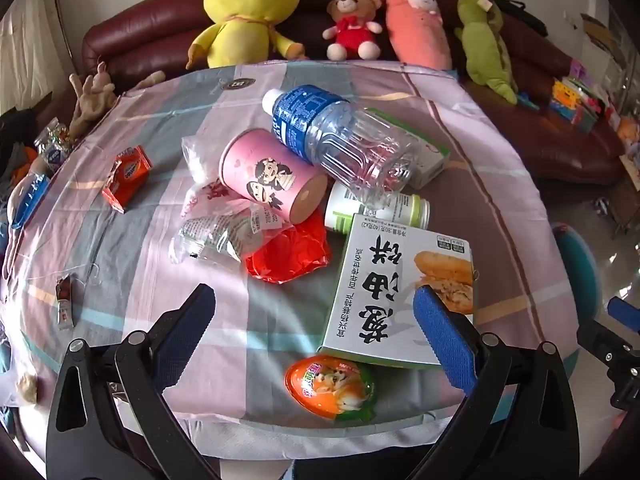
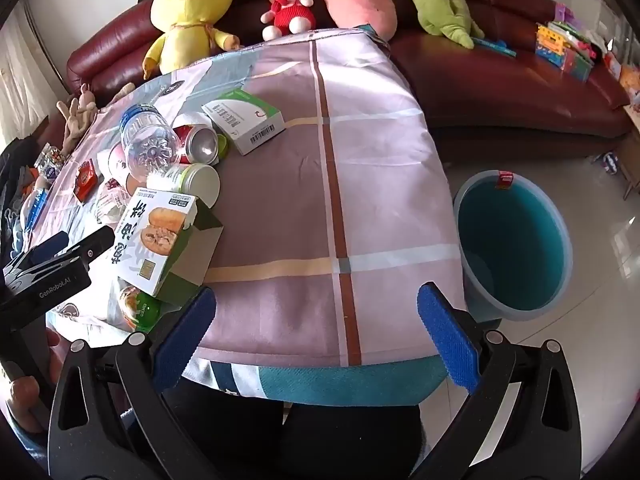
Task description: Collect trash
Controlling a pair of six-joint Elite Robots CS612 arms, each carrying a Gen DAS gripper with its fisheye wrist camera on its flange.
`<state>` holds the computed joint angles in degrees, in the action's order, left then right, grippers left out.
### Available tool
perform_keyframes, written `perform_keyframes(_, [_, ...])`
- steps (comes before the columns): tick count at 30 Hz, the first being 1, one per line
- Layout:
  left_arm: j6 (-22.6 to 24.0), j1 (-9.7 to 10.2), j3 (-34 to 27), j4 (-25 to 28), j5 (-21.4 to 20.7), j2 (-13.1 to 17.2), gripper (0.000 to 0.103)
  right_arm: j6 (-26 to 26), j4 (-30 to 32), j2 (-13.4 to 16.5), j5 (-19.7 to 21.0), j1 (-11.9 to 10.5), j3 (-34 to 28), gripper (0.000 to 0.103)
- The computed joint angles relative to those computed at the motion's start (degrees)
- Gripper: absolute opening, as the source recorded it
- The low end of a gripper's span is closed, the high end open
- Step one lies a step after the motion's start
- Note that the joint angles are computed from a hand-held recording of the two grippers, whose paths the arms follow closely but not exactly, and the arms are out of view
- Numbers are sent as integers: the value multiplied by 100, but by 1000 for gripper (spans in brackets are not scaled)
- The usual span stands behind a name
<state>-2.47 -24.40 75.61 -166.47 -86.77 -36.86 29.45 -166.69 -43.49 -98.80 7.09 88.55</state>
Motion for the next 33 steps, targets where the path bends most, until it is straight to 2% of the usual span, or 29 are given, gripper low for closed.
perform_keyframes(6, [-24,-13,-36,-31,81,41,99,45,37,-9,1,-6,-2,97])
perform_keyframes(14, [-39,44,-76,197,-46,21,99,-33,227,6,73,-17,-72,97])
perform_keyframes(33, [-52,62,-119,265,-33,52,99,-36,451,31,119,-17,-176,97])
